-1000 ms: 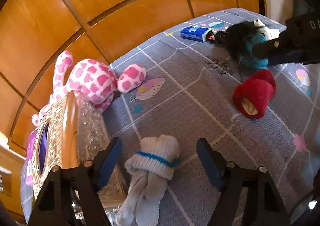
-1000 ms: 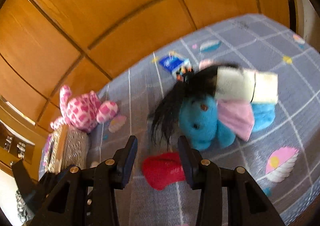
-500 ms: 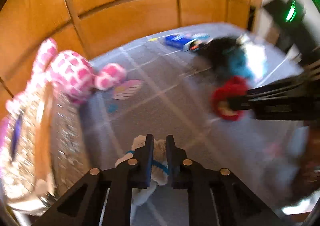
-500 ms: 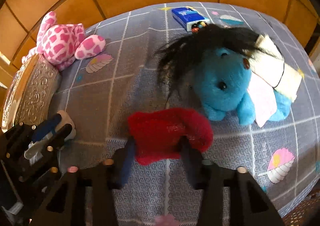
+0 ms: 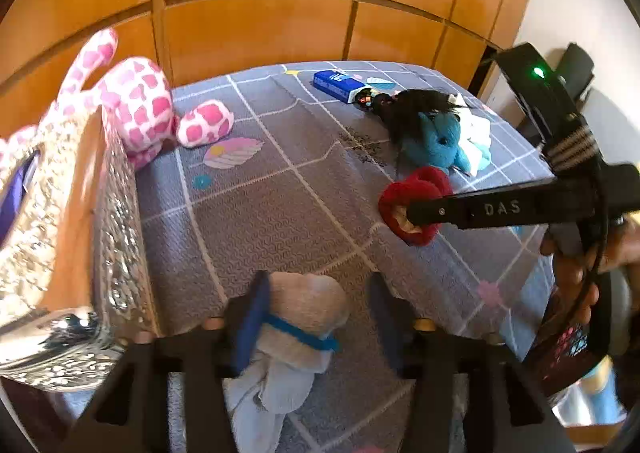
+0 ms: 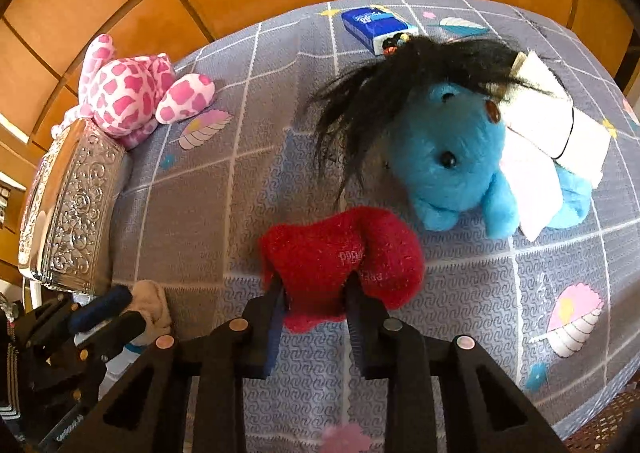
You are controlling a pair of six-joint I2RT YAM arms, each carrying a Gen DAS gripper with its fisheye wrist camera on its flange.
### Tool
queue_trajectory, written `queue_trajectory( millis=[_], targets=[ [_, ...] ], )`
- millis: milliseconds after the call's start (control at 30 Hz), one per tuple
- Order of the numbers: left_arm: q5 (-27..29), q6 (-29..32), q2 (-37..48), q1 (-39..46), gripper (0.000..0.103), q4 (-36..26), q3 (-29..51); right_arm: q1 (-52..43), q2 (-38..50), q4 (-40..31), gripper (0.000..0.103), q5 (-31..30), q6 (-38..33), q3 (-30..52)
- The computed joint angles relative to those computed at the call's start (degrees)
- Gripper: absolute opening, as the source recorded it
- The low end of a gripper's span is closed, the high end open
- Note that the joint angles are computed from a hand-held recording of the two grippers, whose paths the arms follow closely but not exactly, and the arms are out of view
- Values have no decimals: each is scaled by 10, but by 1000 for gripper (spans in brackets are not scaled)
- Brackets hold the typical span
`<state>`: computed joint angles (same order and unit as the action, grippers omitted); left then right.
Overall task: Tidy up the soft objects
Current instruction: 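Grasp the red sock with the right gripper while the left grasps the white striped sock, then carry the white sock into the gold tray and open the left gripper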
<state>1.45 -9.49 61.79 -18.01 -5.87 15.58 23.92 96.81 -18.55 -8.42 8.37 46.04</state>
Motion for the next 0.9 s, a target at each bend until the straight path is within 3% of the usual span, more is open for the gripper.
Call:
queue_trajectory(
  millis=[167,333,533,700,900],
  targets=[
    [-42,29,8,-13,59,-11,-3,1,6,4,30,0,1,0],
    [-69,31,56,-39,59,24,1,1,7,4,30,2,2,1],
    [-97,8,47,-74,34,37,-14,10,11,8,31,17,-5,2],
    [-72,-42,-55,-69,31,-26,-19,30,13,13,30,54,-22,3],
    [-24,-65,-295,-1,31,-215,4,30,11,14,30,59,-25,0]
  ],
)
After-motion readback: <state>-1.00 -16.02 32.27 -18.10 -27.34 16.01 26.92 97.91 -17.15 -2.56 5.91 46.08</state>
